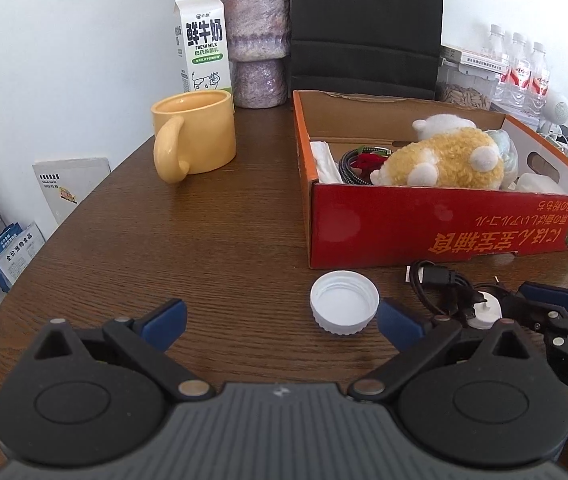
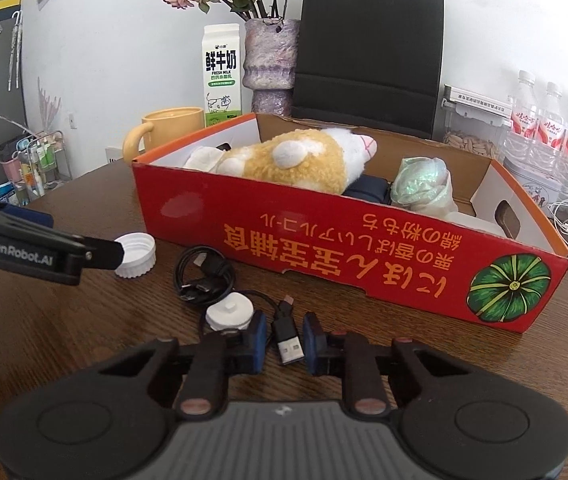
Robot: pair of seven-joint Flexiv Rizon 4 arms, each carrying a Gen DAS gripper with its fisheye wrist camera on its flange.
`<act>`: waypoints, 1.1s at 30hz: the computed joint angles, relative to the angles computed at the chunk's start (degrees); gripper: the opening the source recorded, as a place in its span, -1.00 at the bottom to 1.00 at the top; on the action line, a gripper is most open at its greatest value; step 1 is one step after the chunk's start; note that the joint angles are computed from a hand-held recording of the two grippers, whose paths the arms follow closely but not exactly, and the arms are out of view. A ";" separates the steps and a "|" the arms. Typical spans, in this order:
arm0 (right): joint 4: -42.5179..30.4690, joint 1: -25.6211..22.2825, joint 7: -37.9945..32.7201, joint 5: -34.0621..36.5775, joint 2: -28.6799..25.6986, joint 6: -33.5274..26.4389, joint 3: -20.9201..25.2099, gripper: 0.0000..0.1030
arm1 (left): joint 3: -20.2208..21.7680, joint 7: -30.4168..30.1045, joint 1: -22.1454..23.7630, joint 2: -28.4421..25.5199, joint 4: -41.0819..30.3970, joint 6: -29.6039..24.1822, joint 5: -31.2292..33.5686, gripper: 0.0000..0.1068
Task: Organize objects
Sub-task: 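Withdraw both grippers toward the white bottle cap and black USB cable, then grasp the white bottle cap with the left gripper while the right grasps the black USB cable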
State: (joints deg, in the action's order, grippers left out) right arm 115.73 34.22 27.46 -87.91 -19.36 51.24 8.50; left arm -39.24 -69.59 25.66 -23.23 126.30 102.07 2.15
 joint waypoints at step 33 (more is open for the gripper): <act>-0.45 -1.47 1.10 -2.76 -0.33 3.23 -0.38 -0.75 | -1.45 -1.23 -0.44 -5.70 -2.17 3.40 5.07 -0.23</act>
State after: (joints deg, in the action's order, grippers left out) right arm 115.28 32.76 28.56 -90.67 -19.68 54.47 8.12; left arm -40.69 -70.83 25.22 -28.93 124.14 105.47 7.21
